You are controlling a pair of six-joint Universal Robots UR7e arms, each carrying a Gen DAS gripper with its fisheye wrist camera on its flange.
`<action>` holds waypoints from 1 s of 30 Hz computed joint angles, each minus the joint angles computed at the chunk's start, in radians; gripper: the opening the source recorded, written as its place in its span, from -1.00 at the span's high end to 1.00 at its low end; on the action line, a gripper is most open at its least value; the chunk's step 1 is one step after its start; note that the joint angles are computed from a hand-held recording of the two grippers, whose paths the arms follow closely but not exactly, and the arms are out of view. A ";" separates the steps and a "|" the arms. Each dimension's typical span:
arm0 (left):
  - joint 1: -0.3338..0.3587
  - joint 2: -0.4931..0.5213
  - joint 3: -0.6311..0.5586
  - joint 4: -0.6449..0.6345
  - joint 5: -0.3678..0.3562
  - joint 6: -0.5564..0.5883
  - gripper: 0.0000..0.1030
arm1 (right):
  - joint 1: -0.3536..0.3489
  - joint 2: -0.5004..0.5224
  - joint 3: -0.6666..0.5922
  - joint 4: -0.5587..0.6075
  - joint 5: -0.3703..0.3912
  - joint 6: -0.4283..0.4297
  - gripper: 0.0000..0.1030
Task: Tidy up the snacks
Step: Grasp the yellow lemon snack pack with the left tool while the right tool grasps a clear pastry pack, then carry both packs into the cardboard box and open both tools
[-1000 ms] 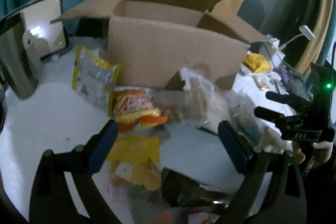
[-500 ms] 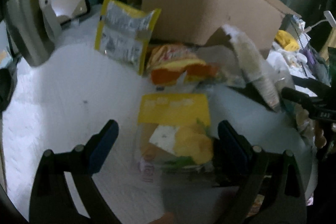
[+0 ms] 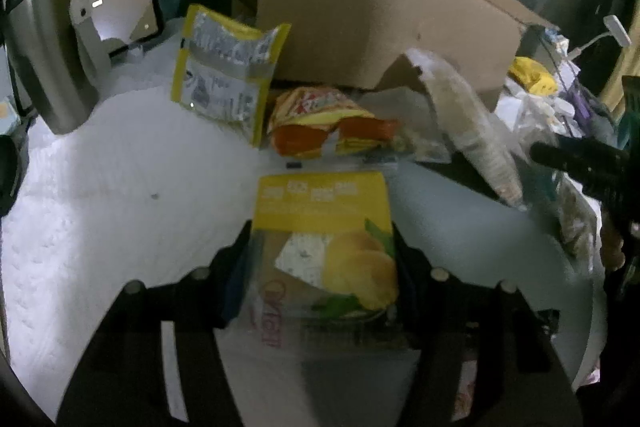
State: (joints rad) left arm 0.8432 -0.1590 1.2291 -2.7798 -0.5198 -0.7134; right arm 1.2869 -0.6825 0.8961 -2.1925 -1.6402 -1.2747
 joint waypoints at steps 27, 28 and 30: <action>-0.072 -0.011 -0.013 -0.416 0.050 0.415 -0.19 | 0.057 -0.152 0.195 -0.131 0.150 0.006 -0.08; -0.070 -0.008 -0.025 -0.424 0.046 0.439 -0.19 | 0.060 -0.153 0.197 -0.135 0.154 0.008 -0.08; -0.066 -0.001 -0.050 -0.441 0.044 0.485 -0.19 | 0.066 -0.156 0.202 -0.143 0.157 0.013 -0.08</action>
